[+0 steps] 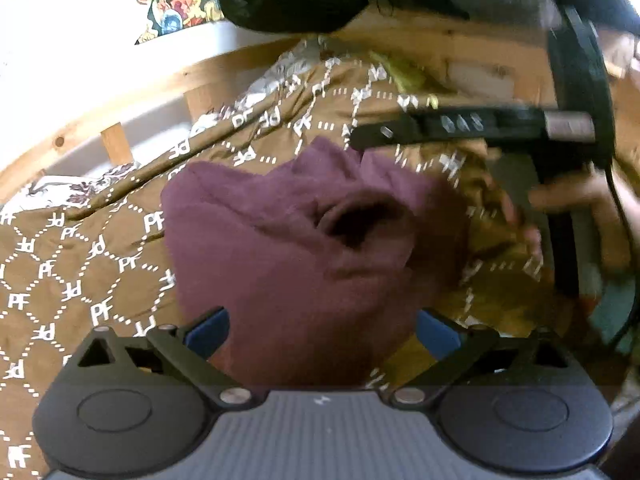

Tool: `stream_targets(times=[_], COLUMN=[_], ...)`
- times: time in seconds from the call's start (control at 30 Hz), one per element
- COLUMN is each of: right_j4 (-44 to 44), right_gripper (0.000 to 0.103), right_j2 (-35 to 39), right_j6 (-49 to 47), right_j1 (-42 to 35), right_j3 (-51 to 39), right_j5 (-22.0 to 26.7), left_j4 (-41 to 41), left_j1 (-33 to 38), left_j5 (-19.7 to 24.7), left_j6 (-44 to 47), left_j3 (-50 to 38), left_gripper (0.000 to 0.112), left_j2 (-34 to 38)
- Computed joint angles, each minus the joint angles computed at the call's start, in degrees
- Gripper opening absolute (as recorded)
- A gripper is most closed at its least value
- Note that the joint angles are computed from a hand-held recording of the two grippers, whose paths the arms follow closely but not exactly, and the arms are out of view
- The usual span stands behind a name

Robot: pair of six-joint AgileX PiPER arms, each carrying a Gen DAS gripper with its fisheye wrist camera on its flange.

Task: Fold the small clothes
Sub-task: 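Grasp the shirt with the right tool while the left tool holds and folds it over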

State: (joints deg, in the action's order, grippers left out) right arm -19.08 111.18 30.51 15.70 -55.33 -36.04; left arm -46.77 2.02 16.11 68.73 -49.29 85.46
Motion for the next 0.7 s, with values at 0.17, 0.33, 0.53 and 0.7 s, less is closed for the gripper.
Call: stream_targets(times=[0.17,0.33,0.53,0.7], right_j4=[-16.85,-29.60,-38.85,-33.02], right_gripper=[0.086,0.057,0.027,0.008], right_j2=[4.80,7.94,10.02,9.12], right_j6=[12.06,24.79,39.71,34.88], right_j1=[-0.09,0.61,-1.48,-1.26], right_j3=[-9.95,-16.45,-17.75,-15.47], right_j5=[3.87,9.87,9.38,7.96], left_j4=[7.68,8.89,3.86,-4.22], left_j1=[-0.86,-0.15,-0.63,-0.46], left_j5=[-1.32,-0.30,-3.07,-3.02], left_j6=[-5.75,-6.85,0.92,7.77], left_j3=[0.27,-0.68,0.65,1.26], left_gripper=[0.090,0.066,0.030,0.016], left_j2=[0.82,2.42,3.00,2.31])
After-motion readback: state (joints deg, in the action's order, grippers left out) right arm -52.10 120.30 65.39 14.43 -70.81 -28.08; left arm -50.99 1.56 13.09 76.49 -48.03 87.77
